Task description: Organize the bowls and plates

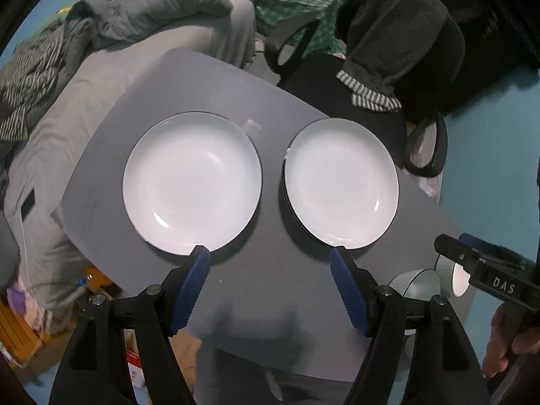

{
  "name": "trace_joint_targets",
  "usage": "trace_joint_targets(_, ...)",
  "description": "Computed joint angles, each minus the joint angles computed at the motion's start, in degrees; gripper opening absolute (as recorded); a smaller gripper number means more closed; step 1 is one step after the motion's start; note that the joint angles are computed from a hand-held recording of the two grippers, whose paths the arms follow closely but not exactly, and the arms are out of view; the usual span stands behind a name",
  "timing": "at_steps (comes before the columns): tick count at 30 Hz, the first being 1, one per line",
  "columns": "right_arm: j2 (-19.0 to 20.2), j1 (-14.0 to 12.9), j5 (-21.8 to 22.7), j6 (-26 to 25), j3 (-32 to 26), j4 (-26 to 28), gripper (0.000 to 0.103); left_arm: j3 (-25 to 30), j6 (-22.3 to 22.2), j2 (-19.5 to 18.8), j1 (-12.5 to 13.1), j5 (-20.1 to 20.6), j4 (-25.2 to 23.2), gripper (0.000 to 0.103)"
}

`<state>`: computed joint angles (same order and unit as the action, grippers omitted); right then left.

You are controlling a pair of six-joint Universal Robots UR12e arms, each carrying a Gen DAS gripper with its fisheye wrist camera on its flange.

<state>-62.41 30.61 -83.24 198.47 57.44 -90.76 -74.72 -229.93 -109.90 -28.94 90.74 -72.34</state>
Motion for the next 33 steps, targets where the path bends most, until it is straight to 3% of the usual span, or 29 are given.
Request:
trace_joint_targets(6, 0.42, 0.47, 0.08, -1.35, -0.98, -0.16, 0.071, -2.09, -1.83, 1.48, 0.42, 0.39, 0.02, 0.075)
trace_joint_targets(12, 1.5, 1.4, -0.09, -0.95, -2.85, -0.72, 0.071, -3.66, 1.24, 2.51, 1.8, 0.93, -0.08, 0.075)
trace_joint_targets(17, 3.25, 2.65, -1.02, 1.11, -5.45, -0.71, 0.071, -5.49, 6.09, 3.47, 3.68, -0.02, 0.8, 0.075)
trace_joint_targets(23, 5.78, 4.07, -0.54, 5.25, -9.11, -0.37, 0.071, -7.62, 15.23, 4.97, 6.29, 0.36, 2.4, 0.075)
trace_joint_targets(33, 9.55, 6.1, 4.04, 12.68, -12.33, -2.01, 0.071, -10.76, 26.8, 5.69, 11.0, -1.6, 3.94, 0.075)
